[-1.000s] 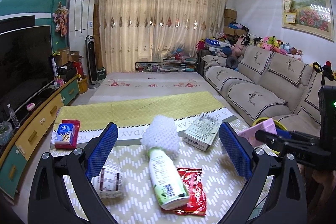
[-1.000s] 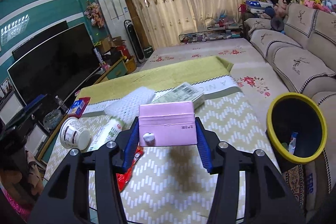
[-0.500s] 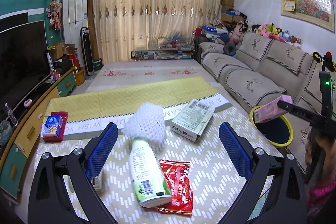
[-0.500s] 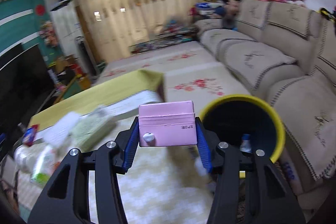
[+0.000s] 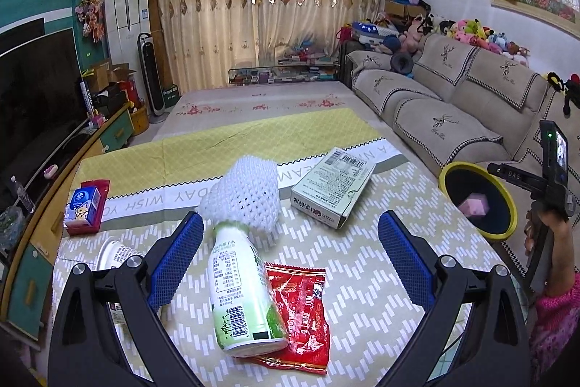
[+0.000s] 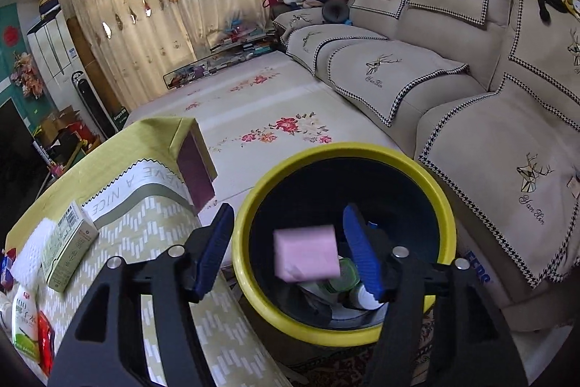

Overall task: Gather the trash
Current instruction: 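Grasp the green-labelled bottle with the left gripper and lift it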

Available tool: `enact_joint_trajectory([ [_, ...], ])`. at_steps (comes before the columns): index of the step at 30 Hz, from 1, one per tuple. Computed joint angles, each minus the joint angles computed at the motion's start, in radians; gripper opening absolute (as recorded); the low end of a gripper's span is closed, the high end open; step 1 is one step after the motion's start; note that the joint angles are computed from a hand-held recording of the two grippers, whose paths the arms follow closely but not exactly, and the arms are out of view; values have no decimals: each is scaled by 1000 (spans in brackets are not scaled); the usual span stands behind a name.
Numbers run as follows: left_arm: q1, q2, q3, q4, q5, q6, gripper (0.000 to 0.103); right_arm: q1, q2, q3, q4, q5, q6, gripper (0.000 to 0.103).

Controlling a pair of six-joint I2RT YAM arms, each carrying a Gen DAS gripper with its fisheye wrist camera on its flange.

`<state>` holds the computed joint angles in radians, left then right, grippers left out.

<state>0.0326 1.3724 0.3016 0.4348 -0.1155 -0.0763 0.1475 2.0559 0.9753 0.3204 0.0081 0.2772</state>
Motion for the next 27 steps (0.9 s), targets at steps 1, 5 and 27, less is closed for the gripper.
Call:
enact_joint_trajectory([
  [1,2,2,1,-2,0,1,96,-2,-4,-6,2,-6,-2,61],
  [5,9,40,11,0,-5,0,96,2,-15,-29,11,-25,-4,63],
  [27,121,303,118,-81,14,25,71,71,15,-2,-45,-98,-7,63],
])
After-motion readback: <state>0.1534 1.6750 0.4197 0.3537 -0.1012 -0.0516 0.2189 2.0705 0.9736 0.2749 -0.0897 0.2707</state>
